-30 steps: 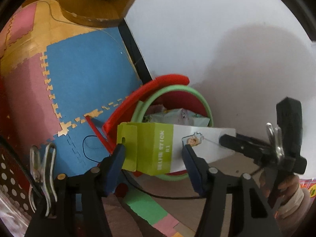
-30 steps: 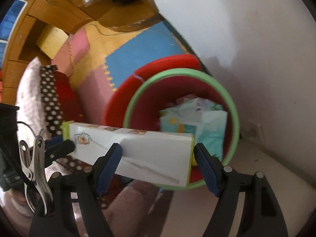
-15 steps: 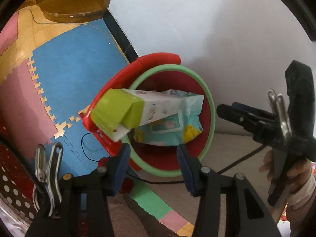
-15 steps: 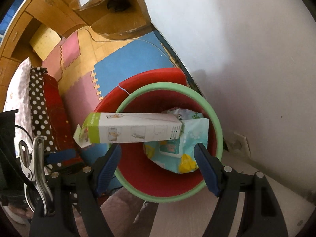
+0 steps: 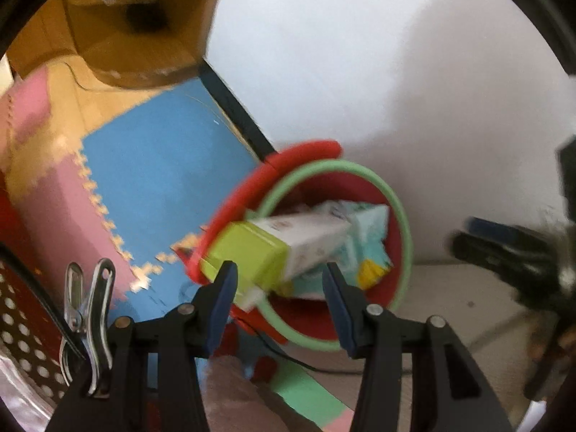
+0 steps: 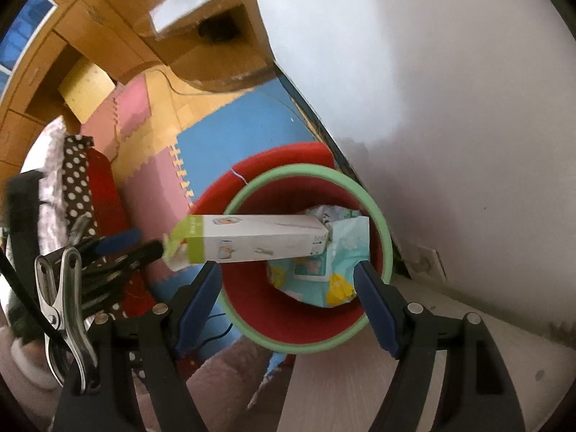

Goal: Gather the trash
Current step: 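Open both grippers to drop the selfie-stick box into the bucket, then move both grippers back from the bucket toward the bed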

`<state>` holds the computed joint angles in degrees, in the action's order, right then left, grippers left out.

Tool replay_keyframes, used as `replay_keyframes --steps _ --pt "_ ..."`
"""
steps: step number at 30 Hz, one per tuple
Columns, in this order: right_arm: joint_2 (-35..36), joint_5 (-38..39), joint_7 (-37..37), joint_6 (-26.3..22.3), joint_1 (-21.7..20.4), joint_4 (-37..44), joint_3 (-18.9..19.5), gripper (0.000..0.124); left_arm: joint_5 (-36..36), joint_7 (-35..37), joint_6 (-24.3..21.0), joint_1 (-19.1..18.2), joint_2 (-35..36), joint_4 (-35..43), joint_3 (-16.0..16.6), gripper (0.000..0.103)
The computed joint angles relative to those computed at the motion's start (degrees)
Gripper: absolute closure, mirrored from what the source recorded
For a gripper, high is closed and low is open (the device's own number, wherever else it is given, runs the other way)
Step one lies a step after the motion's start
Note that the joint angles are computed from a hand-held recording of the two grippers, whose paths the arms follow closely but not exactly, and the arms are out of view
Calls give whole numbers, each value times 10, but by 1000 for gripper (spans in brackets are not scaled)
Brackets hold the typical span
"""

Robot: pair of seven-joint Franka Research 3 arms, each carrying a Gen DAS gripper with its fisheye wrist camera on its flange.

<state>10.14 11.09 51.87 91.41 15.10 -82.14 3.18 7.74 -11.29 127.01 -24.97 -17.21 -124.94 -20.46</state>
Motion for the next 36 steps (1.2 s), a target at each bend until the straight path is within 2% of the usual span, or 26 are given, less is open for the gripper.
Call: replay_keyframes --steps 1,5,6,7,9,12,18,26,30,36 --pt "-4 6 -2 -2 -2 1 0 46 -2 5 -7 0 2 1 3 52" --pt "-16 29 9 -6 -10 7 -4 46 -10 48 35 4 31 -7 16 53" --pt "-16 34 16 -11 -12 12 -5 46 -14 62 41 4 45 -3 19 57" --pt "-15 41 24 -16 -15 18 -6 46 -21 79 51 5 61 0 22 69" --pt "-14 51 38 -24 -20 27 -8 46 -22 106 59 6 90 12 22 81" --pt "-24 54 37 -18 -24 22 -9 46 -41 133 95 4 122 18 22 81" --pt "-48 54 30 -14 -31 8 -12 47 -66 173 108 -2 186 55 17 81" --pt "-83 80 40 -8 -49 -15 -23 47 -58 206 50 -3 227 116 18 81" --pt "-105 103 40 -11 -61 -28 -30 47 -26 186 21 -8 215 142 18 70" --pt "-133 131 31 -13 -75 -37 -40 47 21 154 -42 -19 201 205 12 64"
